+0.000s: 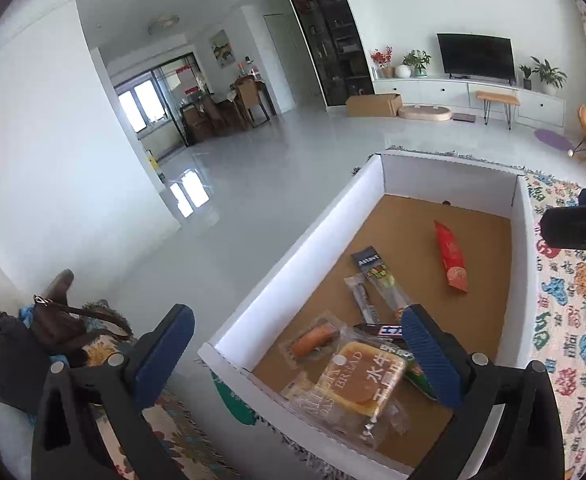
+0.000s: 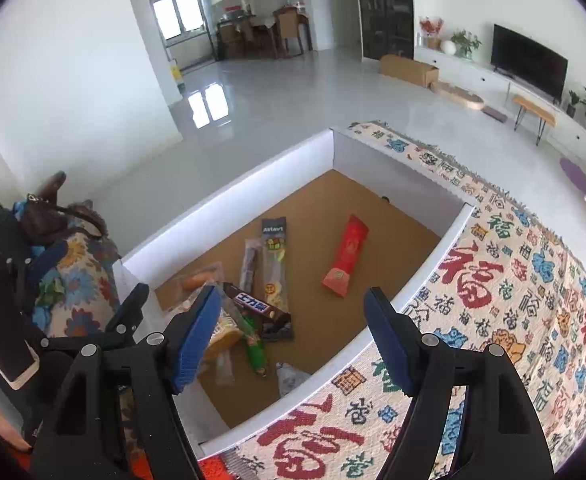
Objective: Organize snacks
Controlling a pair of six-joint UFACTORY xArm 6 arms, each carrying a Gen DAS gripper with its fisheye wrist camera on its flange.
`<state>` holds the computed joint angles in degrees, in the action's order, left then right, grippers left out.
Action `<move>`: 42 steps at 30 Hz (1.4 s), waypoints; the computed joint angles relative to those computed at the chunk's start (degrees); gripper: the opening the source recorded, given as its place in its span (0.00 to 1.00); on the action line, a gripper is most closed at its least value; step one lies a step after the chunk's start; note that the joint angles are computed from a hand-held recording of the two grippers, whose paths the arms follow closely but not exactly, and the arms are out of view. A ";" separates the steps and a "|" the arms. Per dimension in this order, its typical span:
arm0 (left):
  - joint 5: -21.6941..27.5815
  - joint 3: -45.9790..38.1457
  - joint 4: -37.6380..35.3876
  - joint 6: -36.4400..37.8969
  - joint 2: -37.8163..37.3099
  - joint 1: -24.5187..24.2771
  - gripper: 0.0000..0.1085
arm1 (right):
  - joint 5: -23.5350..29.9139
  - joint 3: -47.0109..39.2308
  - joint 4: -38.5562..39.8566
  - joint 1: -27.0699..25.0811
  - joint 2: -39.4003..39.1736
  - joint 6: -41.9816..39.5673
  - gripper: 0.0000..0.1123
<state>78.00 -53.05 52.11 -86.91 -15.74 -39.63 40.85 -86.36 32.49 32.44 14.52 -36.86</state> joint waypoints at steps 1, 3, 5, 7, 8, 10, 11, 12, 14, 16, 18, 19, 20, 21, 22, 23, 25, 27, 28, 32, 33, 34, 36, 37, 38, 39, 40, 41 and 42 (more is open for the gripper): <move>-2.13 1.03 -0.90 -0.52 -1.34 0.41 0.94 | 0.56 -0.14 0.14 -0.19 0.03 0.47 0.69; -5.57 2.31 -2.48 -1.46 -2.97 1.35 0.94 | 0.98 -0.13 -0.12 -0.45 0.10 1.60 0.71; -7.24 2.99 -3.32 -1.87 -3.65 2.07 0.94 | 0.80 0.21 -0.79 -0.44 0.11 2.46 0.71; -6.80 2.74 -3.63 -1.67 -3.20 2.07 0.94 | 0.28 0.96 -1.84 -0.20 -0.23 2.80 0.71; -5.91 2.18 -3.93 -1.35 -2.65 1.89 0.94 | -0.09 1.38 -2.15 -0.07 -0.44 2.68 0.71; -4.99 1.67 -4.18 -0.66 -1.99 1.74 0.94 | -0.94 2.15 -3.07 0.32 -0.82 2.53 0.71; -5.16 1.69 -4.33 -0.46 -1.99 1.76 0.94 | -1.40 2.55 -3.60 0.52 -1.02 2.41 0.71; -5.38 1.89 -4.39 -0.45 -2.22 1.72 0.94 | -1.64 2.68 -4.20 0.75 -1.06 2.33 0.71; -5.73 2.45 -4.16 -0.50 -2.85 1.71 0.94 | -2.03 2.81 -5.19 1.14 -1.08 2.36 0.71; -6.13 2.86 -3.81 -0.52 -3.37 1.62 0.94 | -2.63 2.86 -5.70 1.52 -0.94 2.64 0.71; -6.34 2.95 -4.16 -0.16 -3.61 1.76 0.94 | -3.39 3.18 -5.77 1.84 -0.90 2.59 0.71; -6.59 2.99 -4.44 0.15 -3.70 1.87 0.94 | -3.79 3.54 -5.67 1.99 -0.96 2.35 0.71; -6.76 3.17 -4.63 0.32 -3.86 1.93 0.94 | -4.12 3.85 -5.61 2.12 -1.02 2.17 0.71; -6.98 3.29 -4.86 0.60 -3.99 2.02 0.94 | -4.47 4.07 -5.61 2.23 -1.05 2.04 0.71; -7.31 3.39 -5.23 0.92 -4.11 2.19 0.94 | -4.87 4.33 -5.63 2.33 -1.14 2.04 0.71; -7.77 3.60 -5.70 1.06 -4.30 2.40 0.94 | -5.22 4.48 -5.62 2.42 -1.16 2.13 0.71; -9.72 4.53 -6.72 1.16 -5.18 3.13 0.94 | -5.45 4.52 -5.54 2.46 -1.11 2.25 0.71; -11.71 5.65 -7.35 0.95 -6.19 3.79 0.94 | -5.51 4.53 -5.65 2.44 -1.14 2.45 0.71; -12.55 5.96 -8.06 1.23 -6.49 4.23 0.94 | -5.38 4.32 -5.74 2.39 -1.07 2.65 0.71; -15.34 7.02 -10.97 1.80 -7.45 5.95 0.94 | -4.88 3.86 -6.81 2.48 -1.02 3.55 0.71; -15.64 7.22 -11.50 1.64 -7.61 6.15 0.94 | -4.82 3.82 -7.14 2.52 -1.06 3.84 0.71; -15.67 7.21 -11.90 1.52 -7.67 6.32 0.94 | -4.71 3.77 -7.29 2.57 -1.10 4.01 0.71; -14.96 6.94 -11.89 1.07 -7.60 6.17 0.94 | -4.69 3.77 -7.05 2.62 -1.14 3.79 0.71; -14.14 6.56 -11.67 0.80 -7.36 5.86 0.94 | -4.72 3.85 -7.05 2.70 -1.26 3.73 0.71; -13.74 6.41 -11.58 0.73 -7.29 5.78 0.94 | -4.73 3.94 -6.99 2.75 -1.33 3.55 0.71; -13.65 6.35 -11.56 0.72 -7.33 5.73 0.94 | -4.72 3.94 -7.00 2.80 -1.32 3.50 0.71; -13.67 6.46 -11.46 0.60 -7.51 5.72 0.94 | -4.73 4.04 -7.14 2.89 -1.42 3.63 0.71; -13.54 6.44 -11.42 0.46 -7.56 5.66 0.94 | -4.71 4.04 -7.20 2.90 -1.43 3.70 0.71; -13.61 6.48 -11.43 0.48 -7.71 5.72 0.94 | -4.71 4.04 -7.22 2.92 -1.43 3.73 0.71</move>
